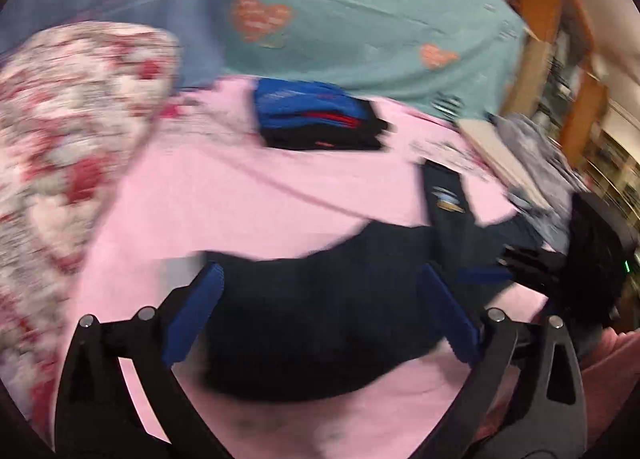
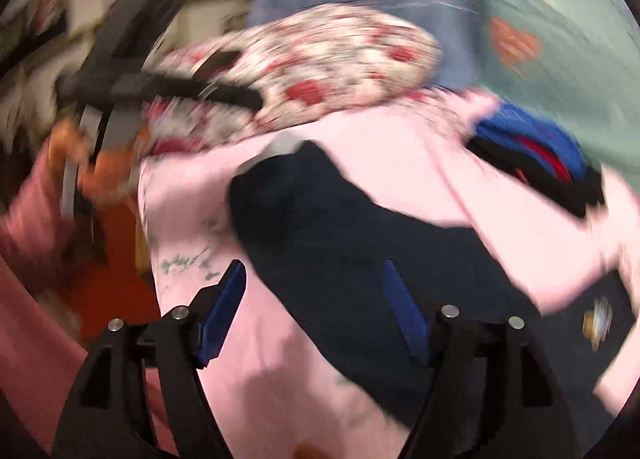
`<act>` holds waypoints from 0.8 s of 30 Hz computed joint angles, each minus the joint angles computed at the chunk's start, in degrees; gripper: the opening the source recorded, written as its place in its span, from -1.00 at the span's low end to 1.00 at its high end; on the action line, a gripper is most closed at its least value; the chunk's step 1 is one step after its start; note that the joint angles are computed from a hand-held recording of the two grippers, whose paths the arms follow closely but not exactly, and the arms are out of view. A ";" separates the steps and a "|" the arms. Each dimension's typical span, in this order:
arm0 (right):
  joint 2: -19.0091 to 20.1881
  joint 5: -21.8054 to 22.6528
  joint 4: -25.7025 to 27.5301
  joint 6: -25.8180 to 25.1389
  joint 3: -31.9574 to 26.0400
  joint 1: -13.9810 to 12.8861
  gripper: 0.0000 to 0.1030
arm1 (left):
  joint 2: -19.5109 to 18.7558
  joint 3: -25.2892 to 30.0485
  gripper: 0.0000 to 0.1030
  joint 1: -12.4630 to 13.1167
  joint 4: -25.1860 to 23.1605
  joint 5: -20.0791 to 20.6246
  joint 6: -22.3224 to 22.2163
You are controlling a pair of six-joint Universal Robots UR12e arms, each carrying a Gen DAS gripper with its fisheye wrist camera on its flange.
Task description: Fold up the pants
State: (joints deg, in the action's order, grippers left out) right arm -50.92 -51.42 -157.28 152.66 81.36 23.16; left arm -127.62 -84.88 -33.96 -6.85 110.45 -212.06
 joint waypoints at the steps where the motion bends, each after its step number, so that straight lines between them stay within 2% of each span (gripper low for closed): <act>1: -0.16 0.29 -0.79 3.08 0.43 -0.68 0.40 | -1.34 2.27 0.95 0.37 -1.06 -4.05 1.33; 3: -0.34 -0.10 -2.87 9.42 0.99 -2.10 0.40 | -4.65 7.70 0.94 1.13 -4.78 -12.70 3.25; 6: -0.69 -4.19 -8.08 19.21 1.92 -4.24 0.40 | -9.48 15.62 0.92 1.83 -11.04 -21.28 5.12; 10: -0.99 -10.45 -9.75 25.64 1.77 -6.19 0.40 | -13.88 23.00 0.88 2.25 -17.15 -27.40 6.93; 12: -0.65 -12.96 -8.83 28.01 0.57 -6.74 0.40 | -15.39 25.38 0.79 2.73 -19.26 -31.44 8.28; 14: 0.27 -13.83 -5.77 29.92 -1.75 -7.50 0.40 | -16.53 26.79 0.58 2.93 -20.40 -33.82 9.58; 15: 0.71 -14.70 -4.15 30.64 -2.98 -7.60 0.40 | -16.84 27.19 0.54 2.99 -20.45 -33.97 9.84; 17: 2.45 -18.79 -0.53 32.33 -6.73 -7.43 0.40 | -16.96 26.77 0.41 3.08 -18.57 -34.52 9.82; 18: 3.48 -20.50 1.21 32.96 -8.71 -7.38 0.40 | -16.89 25.94 0.37 3.50 -16.36 -36.76 8.61; 20: 6.75 -23.86 7.91 34.48 -15.24 -7.21 0.40 | -17.37 25.17 0.31 4.30 -12.47 -41.60 6.05; 22: 10.32 -26.66 14.76 36.08 -22.20 -6.91 0.40 | -17.30 24.63 0.25 4.58 -11.67 -42.45 3.93; 24: 13.55 -29.66 19.26 37.23 -28.17 -6.11 0.40 | -17.39 24.51 0.26 4.63 -10.93 -42.87 3.29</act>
State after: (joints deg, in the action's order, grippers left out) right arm -37.37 -81.08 -138.02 189.89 53.19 17.04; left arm -145.01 -60.37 -29.33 -17.78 67.58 -208.77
